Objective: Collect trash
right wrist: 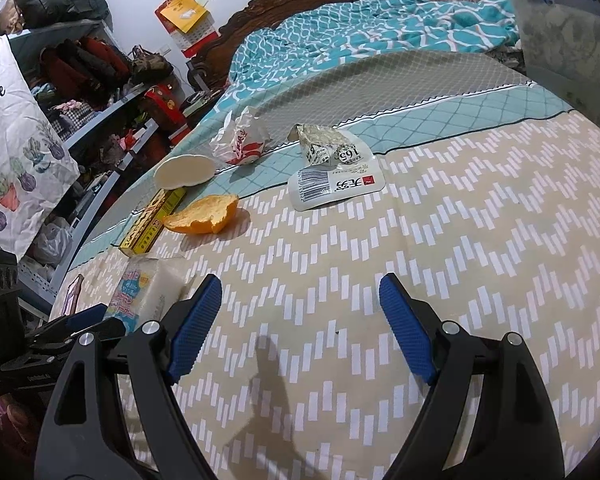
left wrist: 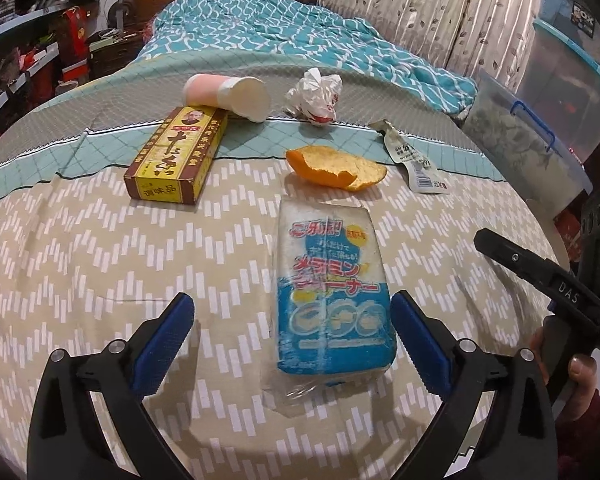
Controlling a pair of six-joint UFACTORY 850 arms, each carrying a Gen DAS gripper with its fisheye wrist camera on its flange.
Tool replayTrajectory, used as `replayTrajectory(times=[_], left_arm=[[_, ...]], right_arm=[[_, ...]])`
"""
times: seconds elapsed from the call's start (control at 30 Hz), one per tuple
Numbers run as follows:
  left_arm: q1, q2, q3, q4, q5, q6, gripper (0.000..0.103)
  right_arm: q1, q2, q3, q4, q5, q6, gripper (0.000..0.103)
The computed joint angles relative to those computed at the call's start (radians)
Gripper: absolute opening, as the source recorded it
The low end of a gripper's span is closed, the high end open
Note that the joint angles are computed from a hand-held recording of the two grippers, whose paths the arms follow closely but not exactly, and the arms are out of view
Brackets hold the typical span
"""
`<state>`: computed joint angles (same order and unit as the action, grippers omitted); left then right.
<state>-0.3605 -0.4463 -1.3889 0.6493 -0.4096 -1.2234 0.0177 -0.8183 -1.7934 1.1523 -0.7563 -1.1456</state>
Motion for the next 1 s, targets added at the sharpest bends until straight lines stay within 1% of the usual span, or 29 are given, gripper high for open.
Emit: replayTrajectory(times=[0.4, 0.6, 0.77, 1.0], left_arm=[[0.011, 0.013, 0.02, -0.028, -0.005, -0.018, 0.095], [0.001, 0.018, 0.022, 0.018, -0.024, -0.059, 0.095], [-0.016, 0.021, 0.019, 0.089, -0.05, -0.104, 0.095], [-0.014, 0.022, 0.019, 0.093, -0.058, -0.118, 0.095]], right_arm=[[-0.002, -0.001, 0.0, 0.003, 0.002, 0.003, 0.081], [-0.003, 0.0, 0.001, 0.005, 0.001, 0.004, 0.081], [-0.004, 0.003, 0.005, 0.01, 0.0, 0.002, 0.081], [-0.006, 0.007, 0.009, 0.015, -0.001, 0.0, 0.081]])
